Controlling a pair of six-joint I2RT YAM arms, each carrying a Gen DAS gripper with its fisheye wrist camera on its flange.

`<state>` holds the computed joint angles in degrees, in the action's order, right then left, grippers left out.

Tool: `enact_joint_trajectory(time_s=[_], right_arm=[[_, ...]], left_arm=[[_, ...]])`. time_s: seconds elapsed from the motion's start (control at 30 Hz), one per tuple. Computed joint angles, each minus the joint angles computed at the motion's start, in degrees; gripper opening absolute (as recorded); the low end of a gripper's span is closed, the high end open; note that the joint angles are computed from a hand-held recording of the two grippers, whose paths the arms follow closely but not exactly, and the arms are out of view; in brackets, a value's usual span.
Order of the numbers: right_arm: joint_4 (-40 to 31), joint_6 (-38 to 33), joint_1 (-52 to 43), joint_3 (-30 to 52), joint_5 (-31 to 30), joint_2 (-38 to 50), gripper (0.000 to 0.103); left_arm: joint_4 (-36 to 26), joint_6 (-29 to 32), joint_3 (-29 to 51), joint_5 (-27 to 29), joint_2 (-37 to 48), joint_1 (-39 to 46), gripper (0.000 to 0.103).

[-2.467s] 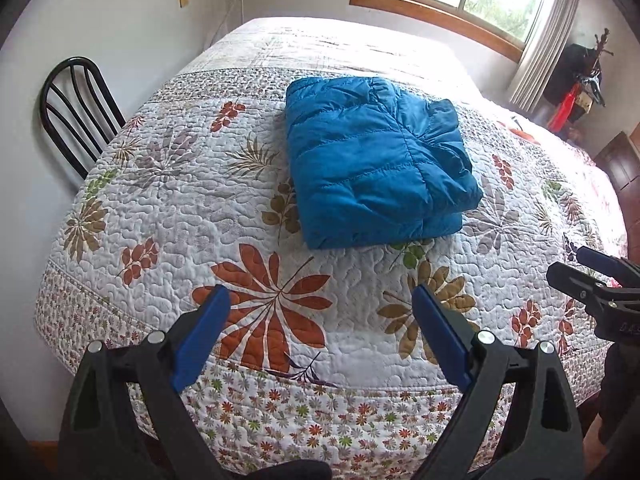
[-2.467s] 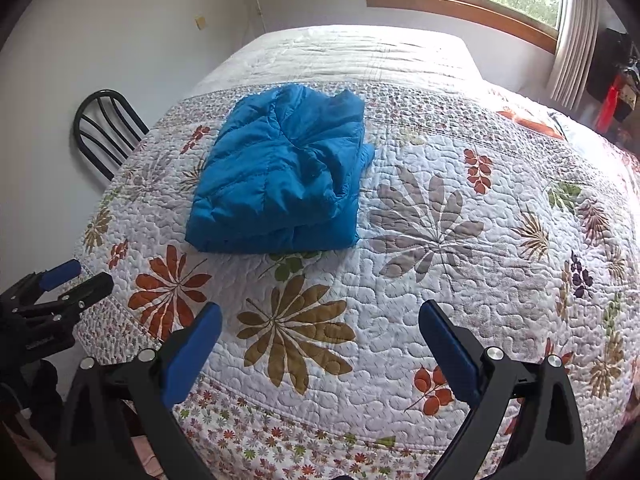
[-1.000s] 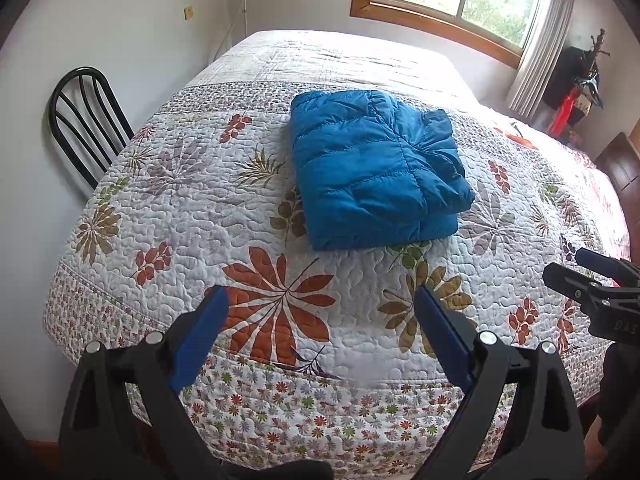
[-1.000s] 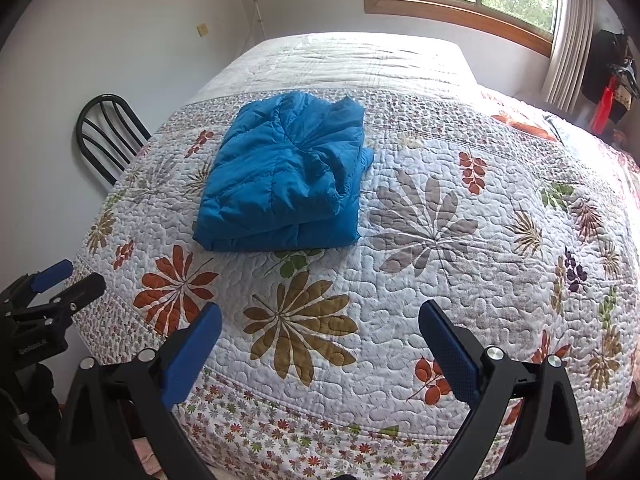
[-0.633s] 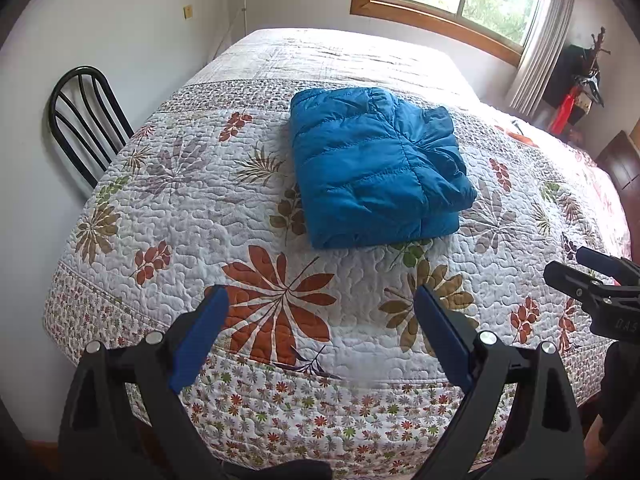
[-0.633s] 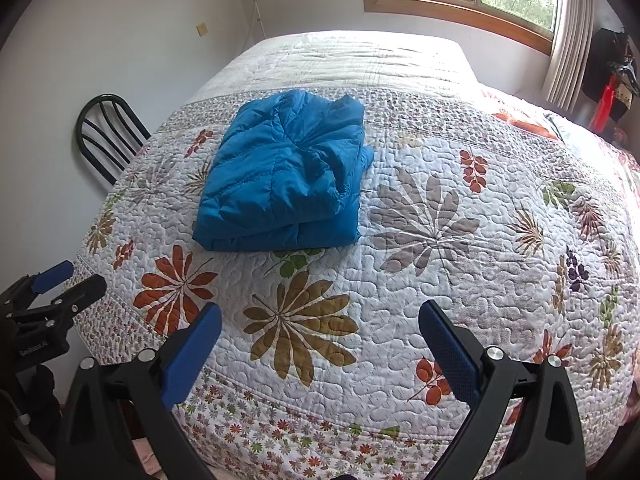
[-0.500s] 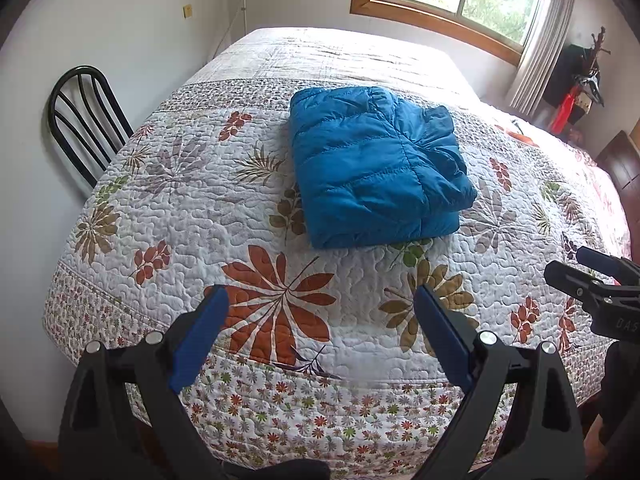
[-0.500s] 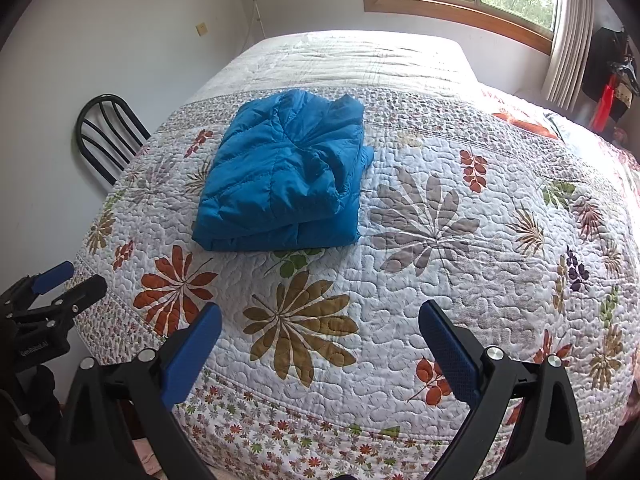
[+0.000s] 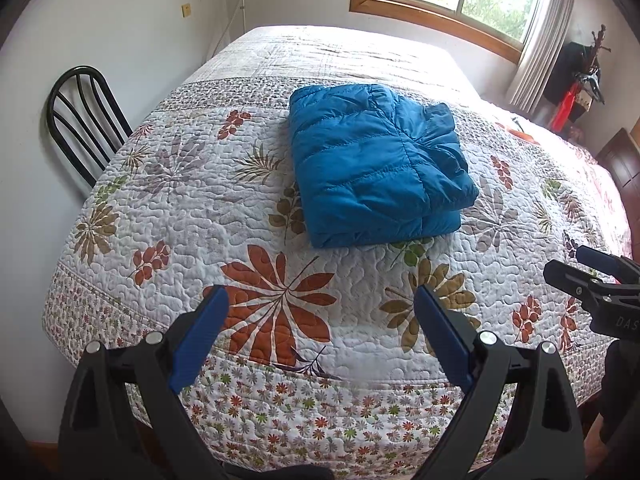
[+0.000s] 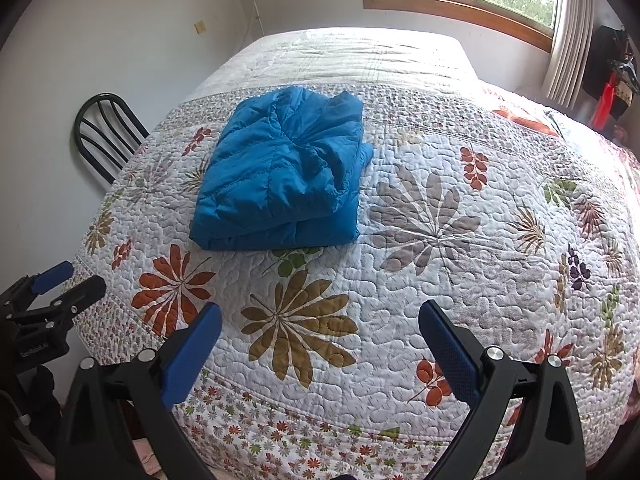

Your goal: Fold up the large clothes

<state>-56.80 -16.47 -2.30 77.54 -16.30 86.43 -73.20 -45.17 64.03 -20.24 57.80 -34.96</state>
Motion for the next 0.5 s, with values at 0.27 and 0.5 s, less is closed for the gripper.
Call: enact_joint_trajectory(time_s=[0.27, 0.5], right_arm=[[0.0, 0.11, 0.05, 0.28, 0.24, 0.58, 0.099], [0.03, 0.16, 0.05, 0.29, 0.29, 0.78, 0.099]], left_arm=[[1.1, 1.45, -1.07, 0.4, -0.35, 1.09, 0.093], [0.94, 1.61, -0.71, 0.53, 0.0, 1.1, 0.093]])
